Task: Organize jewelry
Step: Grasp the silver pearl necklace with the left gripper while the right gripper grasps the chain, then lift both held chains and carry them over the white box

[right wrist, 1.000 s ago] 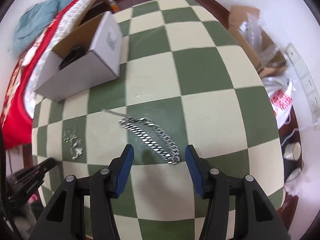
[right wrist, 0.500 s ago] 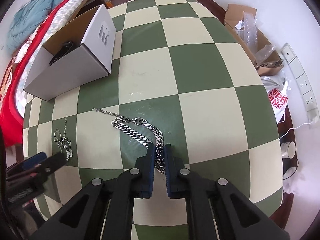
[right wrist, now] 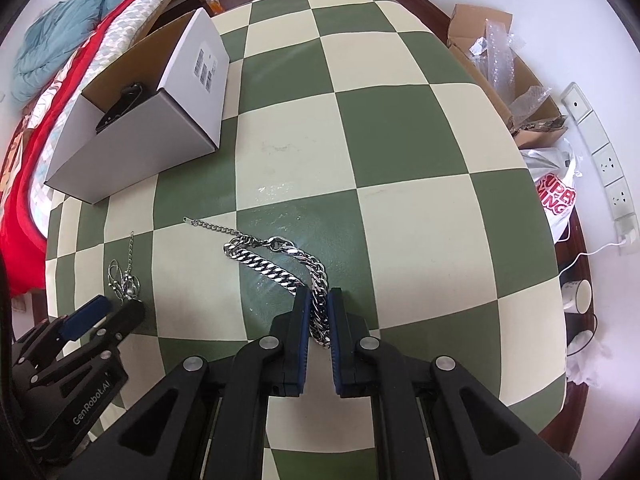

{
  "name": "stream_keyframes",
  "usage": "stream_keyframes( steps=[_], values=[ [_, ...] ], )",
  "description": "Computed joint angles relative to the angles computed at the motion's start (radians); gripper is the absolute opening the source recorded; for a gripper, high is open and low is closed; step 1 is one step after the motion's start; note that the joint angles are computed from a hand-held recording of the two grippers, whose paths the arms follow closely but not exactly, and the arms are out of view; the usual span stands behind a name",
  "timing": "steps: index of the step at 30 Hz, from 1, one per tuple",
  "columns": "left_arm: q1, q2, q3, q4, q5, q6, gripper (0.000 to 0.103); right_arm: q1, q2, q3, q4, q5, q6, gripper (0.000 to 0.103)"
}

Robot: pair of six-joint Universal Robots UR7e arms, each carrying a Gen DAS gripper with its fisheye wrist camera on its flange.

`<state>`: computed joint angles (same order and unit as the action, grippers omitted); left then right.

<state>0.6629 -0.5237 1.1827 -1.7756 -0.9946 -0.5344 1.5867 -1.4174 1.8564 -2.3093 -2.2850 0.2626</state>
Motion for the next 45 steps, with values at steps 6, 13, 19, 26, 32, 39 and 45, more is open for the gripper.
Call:
stream_keyframes(
  steps=[6,13,19,26,32,39,45],
  values=[
    [0.005,0.018,-0.016,-0.009,0.012,0.014,0.0,-0.013,-0.017,0.009,-0.019,0.02,0.035,0.01],
    [0.021,-0.044,0.047,-0.03,-0.007,-0.016,0.0,-0.026,-0.019,0.007,-0.017,0.036,0.026,0.01],
    [0.045,-0.108,0.079,-0.044,-0.043,-0.037,0.0,-0.011,-0.005,0.0,0.004,0.071,-0.008,0.007],
    [0.078,-0.137,0.061,-0.069,-0.134,-0.055,0.002,-0.022,-0.049,0.057,-0.065,0.16,0.023,0.002],
    [0.069,-0.014,-0.077,0.026,-0.113,-0.013,0.077,-0.046,-0.056,0.063,-0.075,0.202,0.058,0.019],
    [0.041,0.067,-0.131,0.065,-0.019,0.05,0.064,-0.026,-0.017,0.022,-0.044,0.152,0.067,0.031],
    [0.021,0.061,-0.109,0.027,0.002,0.099,0.002,0.013,0.034,-0.012,-0.014,0.046,0.033,0.023]
  ],
)
